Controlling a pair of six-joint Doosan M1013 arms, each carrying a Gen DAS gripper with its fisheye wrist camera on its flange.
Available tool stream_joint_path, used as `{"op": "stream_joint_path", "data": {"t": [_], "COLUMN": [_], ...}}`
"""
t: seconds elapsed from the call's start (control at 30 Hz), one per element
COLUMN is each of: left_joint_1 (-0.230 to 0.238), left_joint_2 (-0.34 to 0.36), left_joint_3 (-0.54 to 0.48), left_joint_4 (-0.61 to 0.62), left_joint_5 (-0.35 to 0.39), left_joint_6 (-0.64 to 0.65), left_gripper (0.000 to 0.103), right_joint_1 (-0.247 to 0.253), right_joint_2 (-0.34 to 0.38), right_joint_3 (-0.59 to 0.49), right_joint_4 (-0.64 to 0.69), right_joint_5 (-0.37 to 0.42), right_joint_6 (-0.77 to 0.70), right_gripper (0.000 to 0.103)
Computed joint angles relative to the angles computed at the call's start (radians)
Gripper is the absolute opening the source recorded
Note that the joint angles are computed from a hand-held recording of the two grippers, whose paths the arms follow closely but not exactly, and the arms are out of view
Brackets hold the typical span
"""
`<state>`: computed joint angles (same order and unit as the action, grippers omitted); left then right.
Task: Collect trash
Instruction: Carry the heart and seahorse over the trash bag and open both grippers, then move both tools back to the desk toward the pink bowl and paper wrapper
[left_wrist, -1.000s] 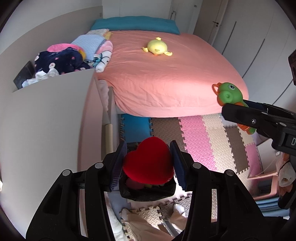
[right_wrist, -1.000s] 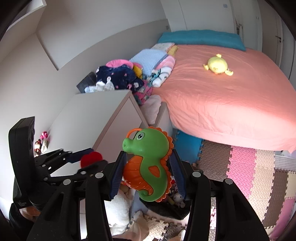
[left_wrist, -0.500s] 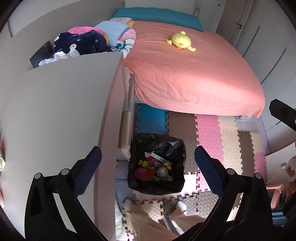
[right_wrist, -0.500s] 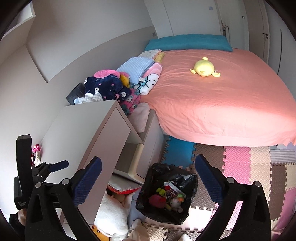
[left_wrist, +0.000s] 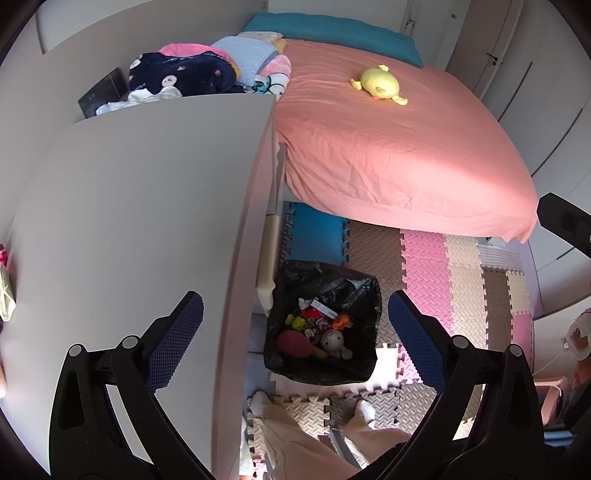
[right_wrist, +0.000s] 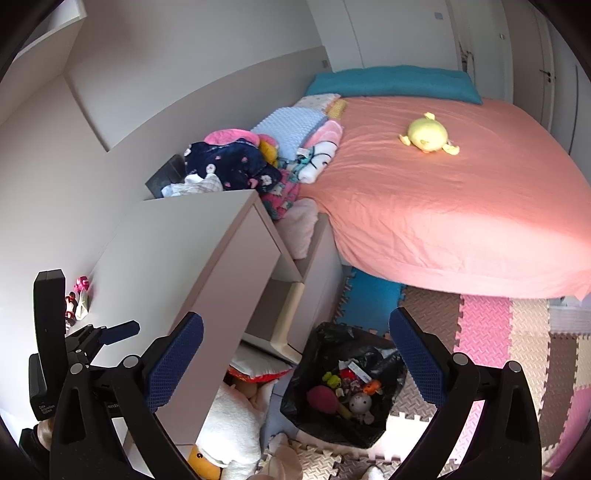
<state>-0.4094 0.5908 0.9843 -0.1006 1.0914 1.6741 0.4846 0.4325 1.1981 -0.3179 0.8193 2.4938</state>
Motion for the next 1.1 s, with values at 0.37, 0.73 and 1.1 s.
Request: {"op": "stream_joint_path", "data": {"t": [0.37, 0.73, 1.1], "left_joint_1": [0.046, 0.124, 0.202], "left_joint_2": [-0.033, -0.082, -0.158], "left_joint_3": [0.049, 0.131, 0.241], "left_joint_4": [0.046, 0.112, 0.208], "left_joint_5": [-0.022, -0.059, -0.116], "left_joint_6": [-0.098, -0.273, -0.482], "left_gripper": [0.097, 0.097, 0.097], "right_joint_1": [0.000, 0.045, 0.075], "right_joint_2": [0.067, 0.227, 0.393], "right_joint_3": [-0.101, -0.363, -0.638], "right_joint_4": [0.256, 0.394, 0.511], "right_joint_5": [-0.050, 0.086, 0.170], "right_joint_6": [-0.278, -0.561, -0.753], "right_gripper": [0.100, 0.100, 0.100]}}
